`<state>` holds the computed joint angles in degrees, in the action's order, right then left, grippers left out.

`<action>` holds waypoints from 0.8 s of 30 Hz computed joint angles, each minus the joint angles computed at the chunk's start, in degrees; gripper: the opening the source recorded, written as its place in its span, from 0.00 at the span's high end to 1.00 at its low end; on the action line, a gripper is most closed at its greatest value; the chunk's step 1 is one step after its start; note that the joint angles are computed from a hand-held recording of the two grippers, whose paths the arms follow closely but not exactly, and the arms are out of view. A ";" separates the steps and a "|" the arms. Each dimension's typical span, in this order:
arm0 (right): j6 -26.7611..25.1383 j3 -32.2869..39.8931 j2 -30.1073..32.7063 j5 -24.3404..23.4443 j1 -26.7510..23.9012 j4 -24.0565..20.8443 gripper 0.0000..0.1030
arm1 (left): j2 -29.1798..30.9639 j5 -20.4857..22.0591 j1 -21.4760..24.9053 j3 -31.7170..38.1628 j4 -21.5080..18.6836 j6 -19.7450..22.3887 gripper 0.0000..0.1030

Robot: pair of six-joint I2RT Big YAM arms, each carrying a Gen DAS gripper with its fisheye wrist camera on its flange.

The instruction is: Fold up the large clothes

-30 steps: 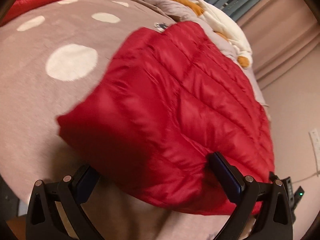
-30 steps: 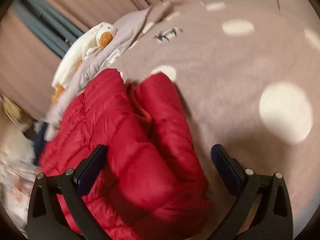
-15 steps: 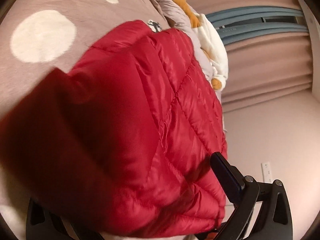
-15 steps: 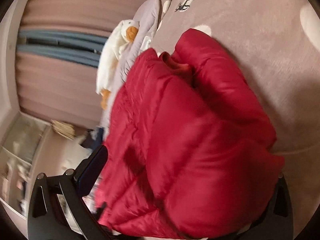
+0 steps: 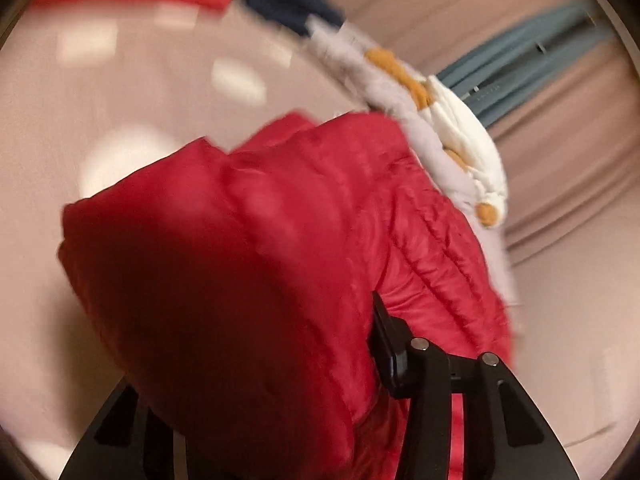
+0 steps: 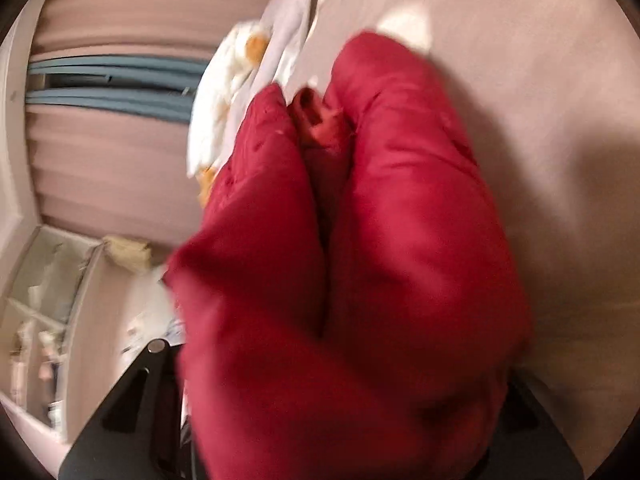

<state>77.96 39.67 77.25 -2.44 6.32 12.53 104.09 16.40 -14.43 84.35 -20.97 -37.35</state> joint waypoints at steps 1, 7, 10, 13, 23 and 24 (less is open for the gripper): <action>-0.14 0.92 1.49 -3.62 -0.21 1.23 0.61 | -0.79 -3.70 -0.15 -0.31 0.68 1.90 0.57; -12.51 11.26 6.09 -4.51 3.66 -12.35 0.59 | -3.13 -13.44 0.32 -1.78 3.21 9.39 0.60; -16.49 15.29 7.39 -1.41 5.06 -18.62 0.60 | -4.19 -15.61 -0.74 -2.78 5.96 15.13 0.60; -16.95 17.81 8.82 -1.76 3.91 -21.40 0.61 | -6.16 -13.71 -2.43 -4.00 10.28 22.54 0.60; -18.38 19.27 9.46 -2.26 3.41 -23.45 0.58 | -5.71 24.47 -1.52 -0.74 9.32 19.23 0.47; -18.20 19.26 8.63 -2.10 3.02 -24.84 0.54 | -5.85 22.80 -2.19 -0.88 8.80 19.41 0.47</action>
<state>59.76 58.93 85.88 -4.54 9.34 -12.31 98.23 39.20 -16.62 83.46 -12.18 -17.94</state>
